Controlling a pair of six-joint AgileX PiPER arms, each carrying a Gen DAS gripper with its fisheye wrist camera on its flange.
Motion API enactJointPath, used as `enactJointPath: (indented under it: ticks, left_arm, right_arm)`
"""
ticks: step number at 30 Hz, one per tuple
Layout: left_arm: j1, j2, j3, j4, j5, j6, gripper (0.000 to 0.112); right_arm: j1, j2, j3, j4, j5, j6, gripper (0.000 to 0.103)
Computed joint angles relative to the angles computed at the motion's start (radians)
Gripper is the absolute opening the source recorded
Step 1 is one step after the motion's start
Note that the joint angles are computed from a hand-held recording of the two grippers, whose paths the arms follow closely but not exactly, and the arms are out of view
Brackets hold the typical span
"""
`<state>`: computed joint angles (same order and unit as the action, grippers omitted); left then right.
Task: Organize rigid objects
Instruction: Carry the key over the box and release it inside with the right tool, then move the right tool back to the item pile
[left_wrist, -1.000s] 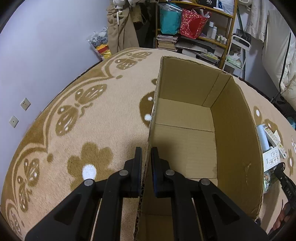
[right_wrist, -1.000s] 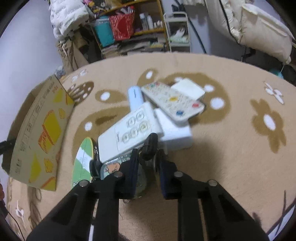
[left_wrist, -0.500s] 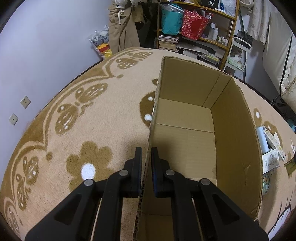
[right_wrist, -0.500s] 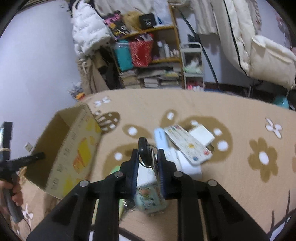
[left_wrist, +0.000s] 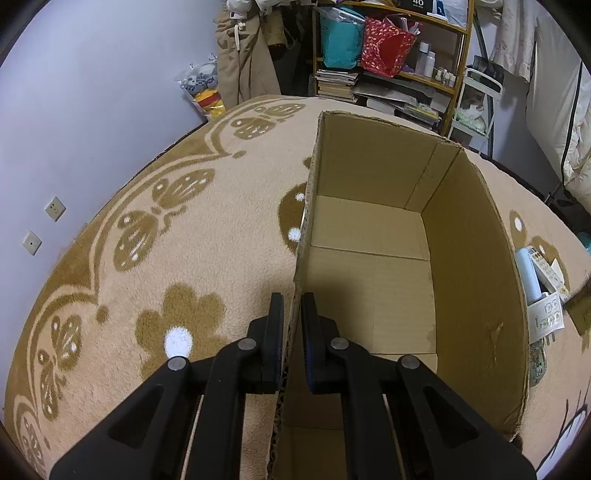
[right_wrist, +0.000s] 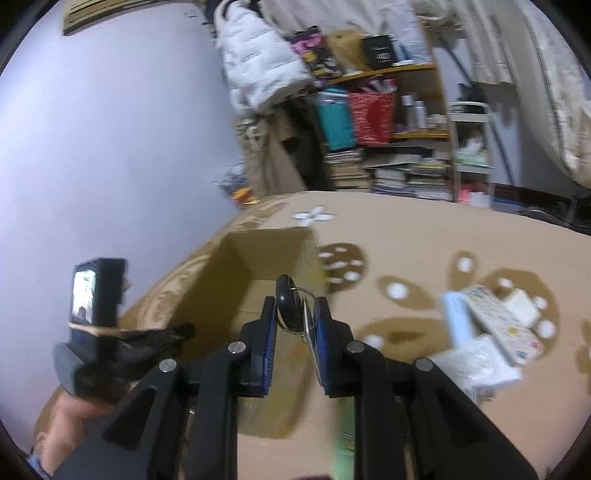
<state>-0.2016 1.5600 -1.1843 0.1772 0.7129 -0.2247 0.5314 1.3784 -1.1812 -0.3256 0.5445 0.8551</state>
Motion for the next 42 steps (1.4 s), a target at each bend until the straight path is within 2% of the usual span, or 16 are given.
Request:
enactJointPath:
  ticks: [5, 9, 20, 27, 29, 30, 31, 33, 35, 36, 37, 39, 42]
  left_arm:
    - [0.000, 0.000, 0.000, -0.002, -0.001, 0.002, 0.008]
    - [0.014, -0.005, 0.011, -0.034, -0.015, 0.016, 0.008]
    - [0.016, 0.001, 0.001, -0.036, -0.006, 0.027, 0.008]
    - [0.036, 0.007, -0.011, -0.073, -0.003, 0.070, 0.008]
    - [0.031, 0.009, -0.010, -0.058, -0.004, 0.062, 0.008]
    - [0.030, 0.009, -0.010, -0.055, -0.004, 0.059, 0.008]
    - [0.028, 0.010, -0.009, -0.049, -0.004, 0.054, 0.008]
    - [0.023, 0.012, -0.011, -0.038, -0.002, 0.039, 0.009]
    - [0.022, 0.012, -0.011, -0.033, -0.001, 0.036, 0.009]
    - [0.021, 0.012, -0.011, -0.033, 0.000, 0.037, 0.009]
    - [0.019, 0.012, -0.013, -0.027, 0.001, 0.035, 0.009]
    - [0.019, 0.011, -0.011, -0.023, 0.001, 0.036, 0.009]
    - [0.023, 0.009, -0.009, -0.033, 0.001, 0.037, 0.009]
  right_arm:
    - [-0.014, 0.136, -0.129, 0.208, -0.050, -0.199, 0.021]
    - [-0.025, 0.229, -0.212, 0.355, -0.025, -0.326, 0.021]
    - [-0.008, 0.306, -0.283, 0.326, 0.047, -0.311, 0.022]
    - [0.001, 0.262, -0.259, 0.247, 0.048, -0.249, 0.024]
    - [0.002, 0.240, -0.258, 0.209, 0.074, -0.220, 0.039]
    - [0.011, 0.227, -0.258, 0.184, 0.088, -0.196, 0.054]
    - [0.010, 0.209, -0.249, 0.158, 0.091, -0.180, 0.062]
    - [0.012, 0.172, -0.222, 0.119, 0.082, -0.152, 0.064]
    - [0.011, 0.137, -0.207, 0.072, 0.106, -0.124, 0.081]
    - [0.018, 0.117, -0.197, 0.016, 0.141, -0.085, 0.094]
    - [0.020, 0.106, -0.190, -0.016, 0.162, -0.066, 0.100]
    - [0.025, 0.063, -0.148, -0.098, 0.210, -0.014, 0.100]
    - [-0.019, 0.020, -0.099, -0.079, 0.259, -0.038, 0.100]
